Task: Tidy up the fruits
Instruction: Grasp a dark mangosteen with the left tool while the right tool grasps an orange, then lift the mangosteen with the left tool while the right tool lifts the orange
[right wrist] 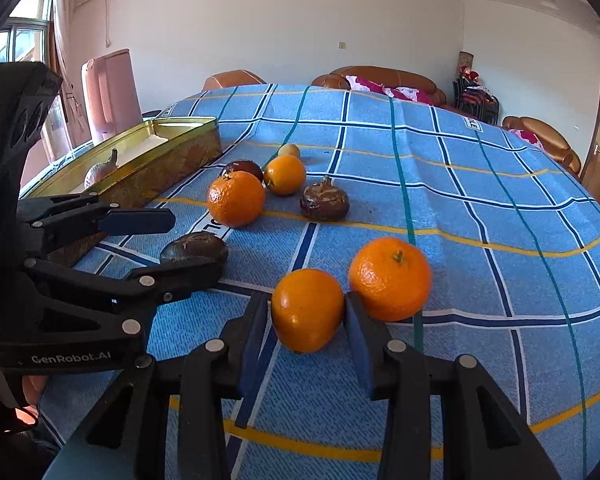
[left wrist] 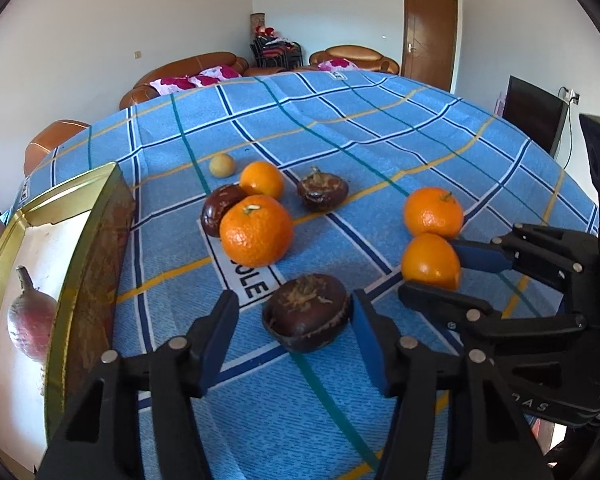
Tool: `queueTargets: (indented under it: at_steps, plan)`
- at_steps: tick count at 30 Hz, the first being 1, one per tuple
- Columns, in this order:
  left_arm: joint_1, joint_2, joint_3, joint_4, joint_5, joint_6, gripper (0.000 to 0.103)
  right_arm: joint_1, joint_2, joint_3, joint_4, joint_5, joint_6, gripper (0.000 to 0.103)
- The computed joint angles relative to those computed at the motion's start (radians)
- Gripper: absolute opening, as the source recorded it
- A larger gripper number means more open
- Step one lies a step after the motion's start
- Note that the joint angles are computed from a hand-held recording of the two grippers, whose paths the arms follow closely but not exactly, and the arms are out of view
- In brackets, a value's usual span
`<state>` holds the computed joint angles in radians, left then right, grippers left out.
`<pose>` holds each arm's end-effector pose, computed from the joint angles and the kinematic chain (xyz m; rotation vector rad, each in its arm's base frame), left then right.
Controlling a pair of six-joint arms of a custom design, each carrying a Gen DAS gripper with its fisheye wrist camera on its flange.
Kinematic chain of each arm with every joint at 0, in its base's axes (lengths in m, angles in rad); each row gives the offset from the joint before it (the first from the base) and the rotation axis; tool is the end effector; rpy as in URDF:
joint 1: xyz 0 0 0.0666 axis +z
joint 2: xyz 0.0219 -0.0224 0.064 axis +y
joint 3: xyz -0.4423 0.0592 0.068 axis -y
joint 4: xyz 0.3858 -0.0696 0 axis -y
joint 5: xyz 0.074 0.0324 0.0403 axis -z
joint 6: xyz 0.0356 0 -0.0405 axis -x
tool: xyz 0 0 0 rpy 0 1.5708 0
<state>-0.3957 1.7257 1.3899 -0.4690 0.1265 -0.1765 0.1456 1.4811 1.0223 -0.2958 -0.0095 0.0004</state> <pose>0.5492 -0.2347 0.3511 0.7304 2.2675 -0.2549 0.4706 0.0689 0.3311 -0.1745 2.3203 0.0840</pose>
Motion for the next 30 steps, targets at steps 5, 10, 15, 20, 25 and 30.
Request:
queueTargets:
  at_steps: [5,10,15,20,25,30]
  plan:
    - [0.003,0.000,0.000,-0.003,0.012,-0.004,0.046,0.003,-0.003,-0.006,0.008,0.001,0.006,0.038]
    - [0.014,-0.008,-0.013,0.023,0.037,0.023,0.045,0.003,-0.012,-0.019,0.033,0.004,0.004,0.038]
    - [0.026,-0.024,-0.036,0.068,0.060,0.052,0.045,0.011,-0.025,-0.040,0.076,0.021,0.020,0.038]
    - [0.032,-0.038,-0.060,0.118,0.073,0.074,0.045,0.012,-0.033,-0.053,0.105,0.016,0.030,0.038]
    - [0.039,-0.055,-0.087,0.173,0.084,0.091,0.045,0.012,-0.041,-0.066,0.134,0.010,0.042,0.038]
    - [0.043,-0.074,-0.118,0.235,0.084,0.106,0.045,0.010,-0.047,-0.076,0.156,0.002,0.046,0.038]
